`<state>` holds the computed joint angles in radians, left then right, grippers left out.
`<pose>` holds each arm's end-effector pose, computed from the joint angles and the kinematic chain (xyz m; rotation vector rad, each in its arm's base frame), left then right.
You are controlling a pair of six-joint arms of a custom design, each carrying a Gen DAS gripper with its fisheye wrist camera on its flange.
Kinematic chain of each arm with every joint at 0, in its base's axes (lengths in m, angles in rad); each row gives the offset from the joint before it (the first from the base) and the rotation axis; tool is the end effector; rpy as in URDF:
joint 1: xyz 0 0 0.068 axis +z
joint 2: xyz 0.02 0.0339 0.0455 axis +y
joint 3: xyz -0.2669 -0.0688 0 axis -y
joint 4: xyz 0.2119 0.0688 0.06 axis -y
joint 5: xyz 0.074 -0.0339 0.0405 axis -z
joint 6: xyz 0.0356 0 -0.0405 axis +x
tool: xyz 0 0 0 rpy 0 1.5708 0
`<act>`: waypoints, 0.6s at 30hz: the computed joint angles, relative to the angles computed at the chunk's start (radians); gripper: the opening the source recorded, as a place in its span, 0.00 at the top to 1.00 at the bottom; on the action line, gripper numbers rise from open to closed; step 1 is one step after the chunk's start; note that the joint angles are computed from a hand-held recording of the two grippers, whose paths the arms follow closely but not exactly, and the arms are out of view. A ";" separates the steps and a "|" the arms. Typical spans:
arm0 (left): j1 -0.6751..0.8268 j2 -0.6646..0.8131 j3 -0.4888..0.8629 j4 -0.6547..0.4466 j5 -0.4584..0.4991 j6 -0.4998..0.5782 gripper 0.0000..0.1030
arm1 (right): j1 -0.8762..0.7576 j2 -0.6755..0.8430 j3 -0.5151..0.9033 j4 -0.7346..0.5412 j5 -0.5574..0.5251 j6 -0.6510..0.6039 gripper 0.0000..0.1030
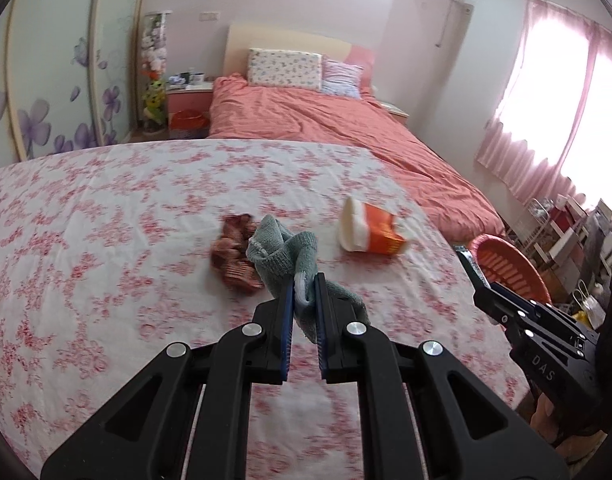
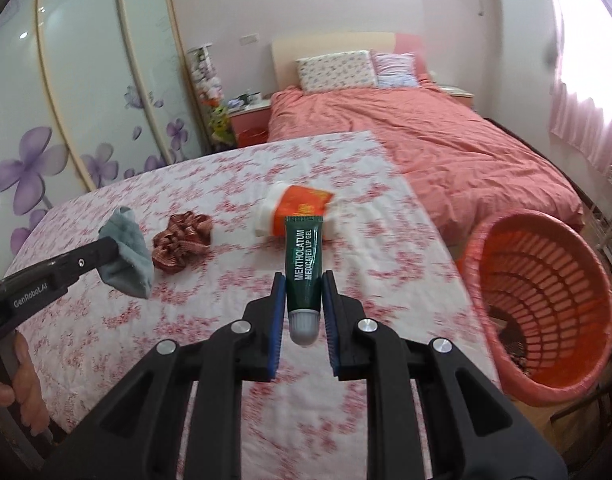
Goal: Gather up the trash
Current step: 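Carry the grey sock and lip balm tube toward the orange basket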
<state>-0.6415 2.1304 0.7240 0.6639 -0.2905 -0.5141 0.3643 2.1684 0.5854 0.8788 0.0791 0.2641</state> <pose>0.2747 -0.1924 0.0674 -0.0012 2.2900 -0.2686 0.2916 0.1082 0.0506 -0.0726 2.2827 0.2405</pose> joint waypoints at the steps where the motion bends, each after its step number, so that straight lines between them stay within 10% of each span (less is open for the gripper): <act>1: -0.016 0.005 0.016 -0.010 -0.002 0.001 0.90 | -0.009 -0.009 -0.020 0.016 0.007 -0.001 0.82; 18: -0.196 0.101 0.255 -0.160 -0.021 -0.007 0.90 | -0.238 -0.030 -0.249 0.264 -0.050 -0.028 0.82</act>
